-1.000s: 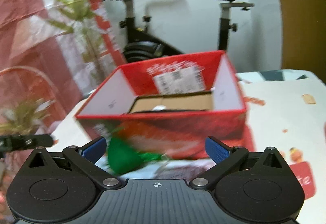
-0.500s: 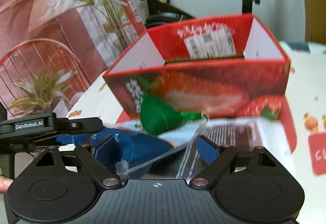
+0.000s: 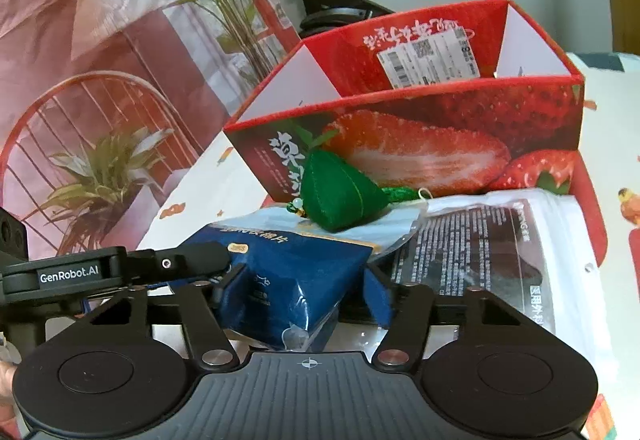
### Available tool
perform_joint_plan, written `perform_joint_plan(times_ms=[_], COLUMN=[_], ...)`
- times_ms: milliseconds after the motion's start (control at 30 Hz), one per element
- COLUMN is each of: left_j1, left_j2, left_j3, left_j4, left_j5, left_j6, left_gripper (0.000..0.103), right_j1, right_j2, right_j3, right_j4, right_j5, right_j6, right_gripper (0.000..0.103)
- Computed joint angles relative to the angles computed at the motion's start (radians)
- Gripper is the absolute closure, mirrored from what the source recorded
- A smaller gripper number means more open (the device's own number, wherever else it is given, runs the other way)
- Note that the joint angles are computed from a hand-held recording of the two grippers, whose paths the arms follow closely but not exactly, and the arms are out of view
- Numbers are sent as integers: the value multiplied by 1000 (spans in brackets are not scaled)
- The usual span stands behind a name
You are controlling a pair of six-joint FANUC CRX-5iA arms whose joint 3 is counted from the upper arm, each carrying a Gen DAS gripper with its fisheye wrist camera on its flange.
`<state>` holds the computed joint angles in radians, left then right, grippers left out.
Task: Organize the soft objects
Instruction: 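Close both grippers on the blue cotton-pad bag, then lift the blue cotton-pad bag with both grippers into the red box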
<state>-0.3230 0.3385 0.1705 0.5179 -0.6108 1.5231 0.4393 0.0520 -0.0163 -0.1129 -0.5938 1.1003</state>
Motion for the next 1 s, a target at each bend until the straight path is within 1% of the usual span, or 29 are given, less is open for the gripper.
perform_joint_plan(times_ms=[67,233,367,433,500,600,667,733,767,900,1000], left_j1=[-3,-9,-14,-20,-28,-43,-53,-59,-60,-66,-65], left_j2=[-8,-40,-80,-99,-121,-147,-153,-147,-140,-107,-76], left_j3=[1,-22,-56,-77,-103,-139,-143,-126,-115,-76,-42], left_j4=[-16,-16,-3,16,49,126,156,157,160,208,240], left_j5=[3,36,77,112,159,233,264,271,269,256,230], left_j6=[2,-16,-39,-46,-85,-178,-220,-228,-234,-286,-296], left_gripper=[42,42,43,44,44,44,44,44,44,44,44], right_j1=[7,30,45,56,65,72,76,75,73,40,9], right_j2=[-8,-36,-65,-83,-100,-129,-147,-157,-157,-143,-125], right_j3=[-9,-37,-60,-78,-95,-122,-143,-151,-144,-71,-13], right_j4=[21,91,135,173,215,278,336,377,373,257,166], right_j5=[10,43,78,102,131,184,221,244,244,215,186], right_j6=[0,-13,-16,-27,-42,-74,-98,-111,-97,29,114], right_gripper=[56,58,58,58,58,59,59,59,59,60,60])
